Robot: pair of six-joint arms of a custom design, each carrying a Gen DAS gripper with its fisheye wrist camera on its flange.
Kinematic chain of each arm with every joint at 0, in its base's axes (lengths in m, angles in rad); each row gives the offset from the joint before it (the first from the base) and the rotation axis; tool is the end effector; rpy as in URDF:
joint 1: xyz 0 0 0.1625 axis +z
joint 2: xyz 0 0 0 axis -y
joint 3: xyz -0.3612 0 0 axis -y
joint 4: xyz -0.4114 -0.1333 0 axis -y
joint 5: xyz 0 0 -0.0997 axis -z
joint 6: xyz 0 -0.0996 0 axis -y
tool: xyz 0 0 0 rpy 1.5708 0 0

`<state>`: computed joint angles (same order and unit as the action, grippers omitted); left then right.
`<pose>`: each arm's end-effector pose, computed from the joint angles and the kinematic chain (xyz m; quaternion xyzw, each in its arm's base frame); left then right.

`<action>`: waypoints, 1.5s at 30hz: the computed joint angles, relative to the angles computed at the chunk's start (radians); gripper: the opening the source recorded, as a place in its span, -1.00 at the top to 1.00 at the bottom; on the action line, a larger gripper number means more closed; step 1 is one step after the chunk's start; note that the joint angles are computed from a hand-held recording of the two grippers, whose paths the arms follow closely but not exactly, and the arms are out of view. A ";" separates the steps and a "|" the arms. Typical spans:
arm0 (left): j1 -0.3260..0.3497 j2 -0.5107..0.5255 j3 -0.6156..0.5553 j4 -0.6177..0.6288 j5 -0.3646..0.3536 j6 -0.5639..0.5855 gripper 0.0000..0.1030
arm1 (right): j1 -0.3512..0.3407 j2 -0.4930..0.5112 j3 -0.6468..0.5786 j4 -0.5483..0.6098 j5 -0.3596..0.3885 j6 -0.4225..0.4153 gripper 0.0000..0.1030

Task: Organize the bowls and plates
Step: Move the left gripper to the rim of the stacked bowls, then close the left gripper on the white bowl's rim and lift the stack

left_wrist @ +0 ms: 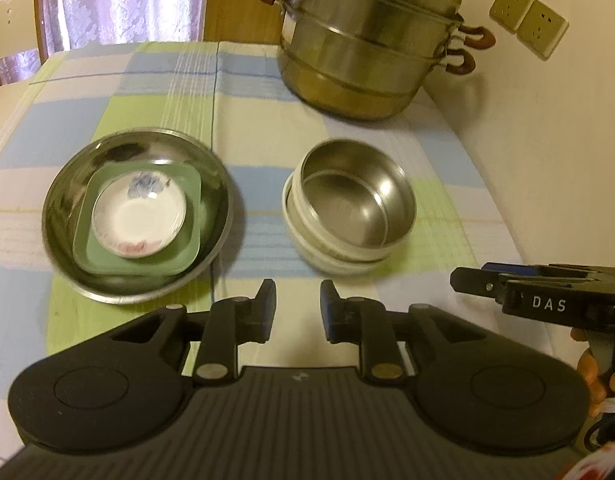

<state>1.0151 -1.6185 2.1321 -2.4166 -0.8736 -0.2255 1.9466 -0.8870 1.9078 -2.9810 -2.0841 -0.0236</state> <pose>-0.0752 -0.4951 0.2815 0.0966 0.9236 -0.2720 0.2523 0.2871 -0.4978 0.0493 0.1401 -0.9399 0.2279 0.2124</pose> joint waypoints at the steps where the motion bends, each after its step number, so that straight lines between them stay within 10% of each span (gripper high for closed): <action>1: 0.006 0.013 -0.010 -0.013 -0.007 0.007 0.54 | -0.002 0.006 -0.011 -0.004 0.002 -0.003 0.12; 41: 0.153 0.373 -0.308 -0.042 -0.049 0.027 0.54 | -0.086 0.260 -0.313 0.039 0.048 -0.024 0.13; 45: 0.152 0.377 -0.307 -0.048 -0.042 0.035 0.54 | -0.086 0.268 -0.320 0.037 0.042 -0.008 0.52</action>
<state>1.1670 -1.2416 1.8250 -2.4647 -0.9160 -0.1909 1.8601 -0.6187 1.5879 -2.9441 -2.0417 -0.0316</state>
